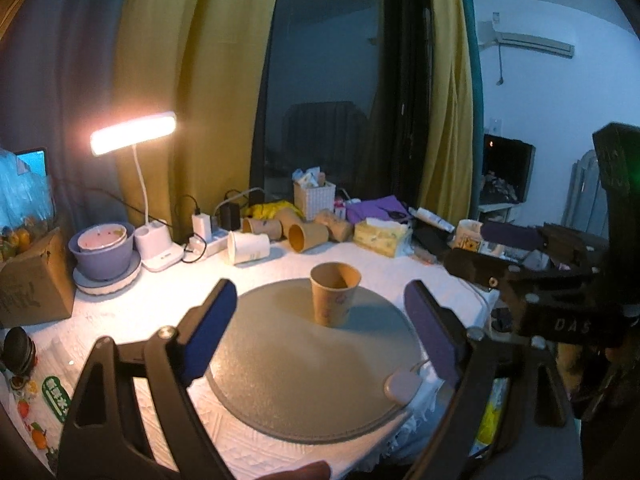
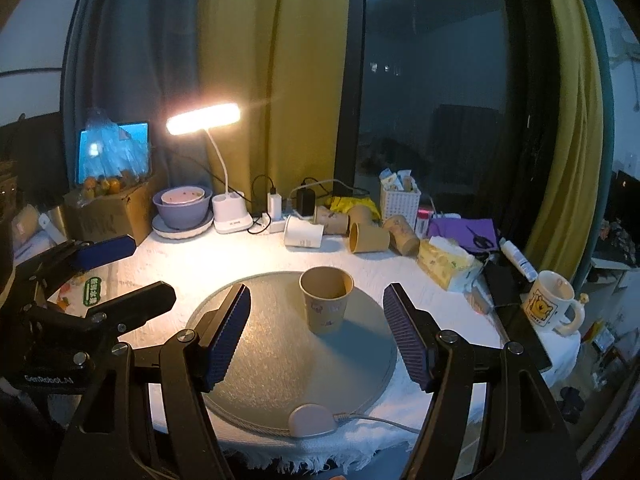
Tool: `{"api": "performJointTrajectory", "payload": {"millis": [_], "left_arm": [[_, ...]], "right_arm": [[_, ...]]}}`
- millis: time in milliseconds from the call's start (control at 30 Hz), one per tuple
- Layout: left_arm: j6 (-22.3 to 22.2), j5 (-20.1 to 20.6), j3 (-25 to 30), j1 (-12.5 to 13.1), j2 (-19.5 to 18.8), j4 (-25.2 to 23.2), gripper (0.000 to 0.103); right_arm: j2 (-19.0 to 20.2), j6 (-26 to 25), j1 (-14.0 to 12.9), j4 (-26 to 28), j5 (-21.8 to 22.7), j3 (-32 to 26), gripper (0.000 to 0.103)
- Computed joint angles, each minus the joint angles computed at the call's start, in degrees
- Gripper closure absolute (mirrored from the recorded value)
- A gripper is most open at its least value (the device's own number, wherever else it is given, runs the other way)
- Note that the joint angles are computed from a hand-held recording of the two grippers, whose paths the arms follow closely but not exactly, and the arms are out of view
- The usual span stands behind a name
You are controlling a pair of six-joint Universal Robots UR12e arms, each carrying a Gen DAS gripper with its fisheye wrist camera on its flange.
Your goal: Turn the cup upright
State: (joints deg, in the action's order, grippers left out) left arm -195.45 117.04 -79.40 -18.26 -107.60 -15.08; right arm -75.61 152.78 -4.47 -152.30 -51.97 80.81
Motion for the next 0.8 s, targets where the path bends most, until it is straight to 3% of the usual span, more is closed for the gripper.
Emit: {"api": "performJointTrajectory", "payload": {"millis": [567,800], "left_arm": [[0.64,3.91,-0.45,-1.13,0.72,4.69,0.016],[0.27,3.76,-0.71,-0.97,0.85,4.72,0.016]], "right_arm": [[-0.89,1.85,-1.25,-3.72,1.81,0.69,0.031],[-0.83,2.04,-1.41,-3.75,1.63,0.55,0.031]]}}
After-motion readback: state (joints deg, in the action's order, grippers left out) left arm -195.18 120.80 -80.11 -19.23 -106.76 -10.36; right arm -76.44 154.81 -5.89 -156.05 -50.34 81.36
